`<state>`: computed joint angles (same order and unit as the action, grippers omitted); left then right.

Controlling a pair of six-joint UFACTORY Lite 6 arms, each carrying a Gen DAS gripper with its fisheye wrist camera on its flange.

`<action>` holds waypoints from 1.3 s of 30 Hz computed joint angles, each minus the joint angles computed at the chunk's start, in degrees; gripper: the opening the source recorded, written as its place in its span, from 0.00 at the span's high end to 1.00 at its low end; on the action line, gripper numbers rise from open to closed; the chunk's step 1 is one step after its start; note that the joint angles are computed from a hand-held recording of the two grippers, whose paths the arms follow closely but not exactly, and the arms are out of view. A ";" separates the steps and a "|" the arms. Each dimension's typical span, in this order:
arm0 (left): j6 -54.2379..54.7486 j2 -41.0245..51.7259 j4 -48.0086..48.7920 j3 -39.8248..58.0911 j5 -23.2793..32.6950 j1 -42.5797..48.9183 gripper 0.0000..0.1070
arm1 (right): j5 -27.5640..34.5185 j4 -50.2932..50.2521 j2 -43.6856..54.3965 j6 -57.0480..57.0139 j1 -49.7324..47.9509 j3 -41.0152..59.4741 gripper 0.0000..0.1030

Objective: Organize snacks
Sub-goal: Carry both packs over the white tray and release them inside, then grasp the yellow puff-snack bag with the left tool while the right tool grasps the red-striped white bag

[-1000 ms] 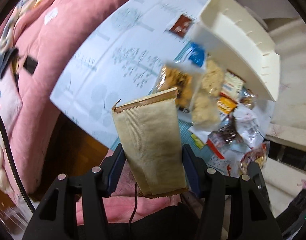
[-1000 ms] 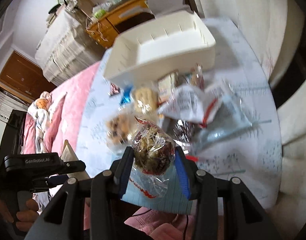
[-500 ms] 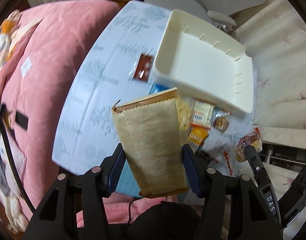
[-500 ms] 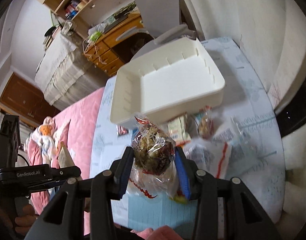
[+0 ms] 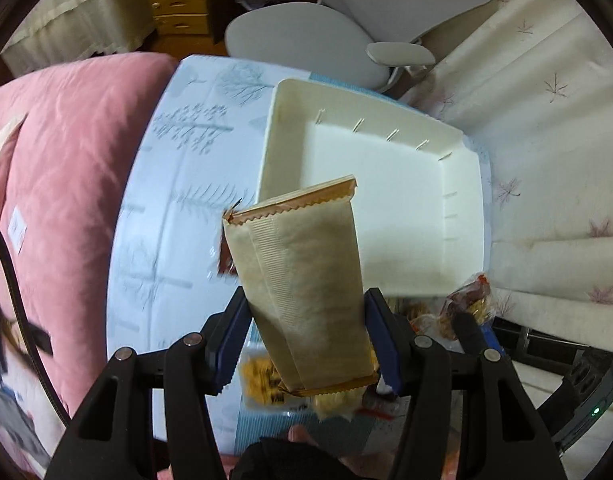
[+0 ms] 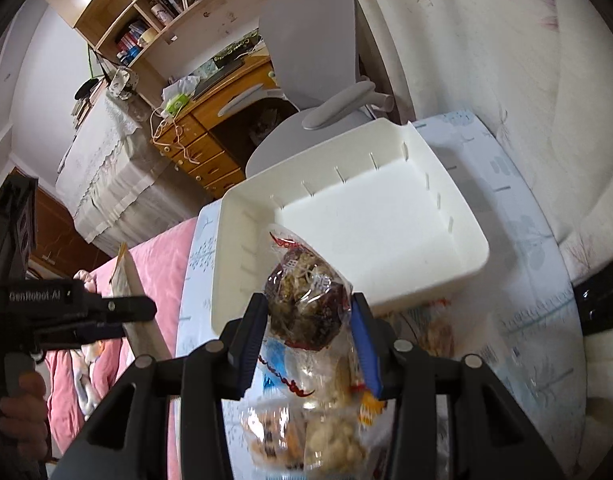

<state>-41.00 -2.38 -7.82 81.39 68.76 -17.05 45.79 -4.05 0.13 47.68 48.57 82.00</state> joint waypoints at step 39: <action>-28.33 -18.90 12.33 -12.25 4.78 -34.03 0.32 | 14.56 -14.51 -30.03 19.01 14.73 -15.35 0.36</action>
